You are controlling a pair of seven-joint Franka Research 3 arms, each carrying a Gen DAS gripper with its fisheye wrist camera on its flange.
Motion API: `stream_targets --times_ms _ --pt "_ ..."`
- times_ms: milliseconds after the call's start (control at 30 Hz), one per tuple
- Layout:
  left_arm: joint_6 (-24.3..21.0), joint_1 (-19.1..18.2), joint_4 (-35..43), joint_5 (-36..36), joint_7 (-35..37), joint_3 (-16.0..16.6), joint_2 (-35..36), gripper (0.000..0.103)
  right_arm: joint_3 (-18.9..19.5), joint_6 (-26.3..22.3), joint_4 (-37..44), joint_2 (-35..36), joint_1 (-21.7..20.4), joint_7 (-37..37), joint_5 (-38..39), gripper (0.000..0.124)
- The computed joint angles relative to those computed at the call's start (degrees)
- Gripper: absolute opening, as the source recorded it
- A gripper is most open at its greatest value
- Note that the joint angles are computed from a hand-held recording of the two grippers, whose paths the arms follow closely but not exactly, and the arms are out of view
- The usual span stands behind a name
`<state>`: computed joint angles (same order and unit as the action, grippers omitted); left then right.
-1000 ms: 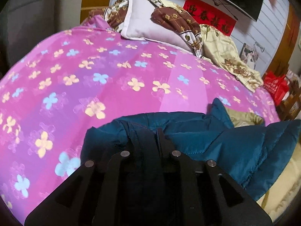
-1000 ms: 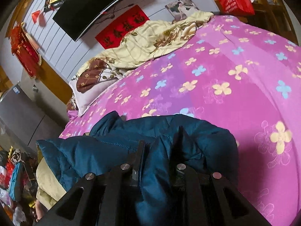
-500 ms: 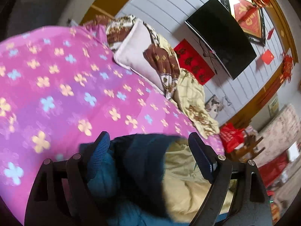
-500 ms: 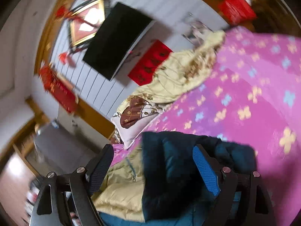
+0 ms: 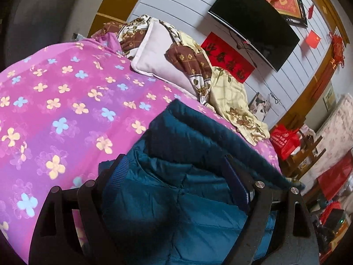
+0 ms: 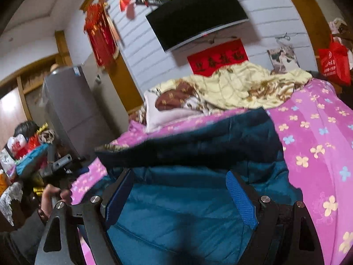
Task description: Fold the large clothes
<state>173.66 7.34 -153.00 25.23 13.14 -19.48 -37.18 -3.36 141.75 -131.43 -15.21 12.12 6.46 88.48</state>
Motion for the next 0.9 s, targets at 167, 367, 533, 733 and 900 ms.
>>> stream_targets --times_ms 167,367,533,733,900 --pt "-1.17 -1.2 1.29 0.54 1.23 0.25 1.72 0.086 0.19 0.34 0.52 1.09 -0.03 0.68 -0.08 0.084" --pt "-4.72 -1.05 4.69 2.29 1.72 -1.25 4.43 0.086 0.99 2.34 1.11 1.34 0.0 3.82 -2.33 0.084" --pt "-15.91 -2.07 14.32 6.73 2.73 -3.28 11.96 0.086 6.25 16.45 6.72 6.87 0.51 28.92 -21.64 0.084" --pt "-42.93 -4.28 27.9 17.67 5.93 -7.99 26.83 0.086 7.98 -0.61 25.77 23.29 -0.22 52.49 -54.9 0.085" --pt "-32.2 -6.28 22.45 12.84 3.19 -0.64 26.0 0.087 7.06 -2.11 32.55 31.98 -2.35 54.12 -56.06 0.088"
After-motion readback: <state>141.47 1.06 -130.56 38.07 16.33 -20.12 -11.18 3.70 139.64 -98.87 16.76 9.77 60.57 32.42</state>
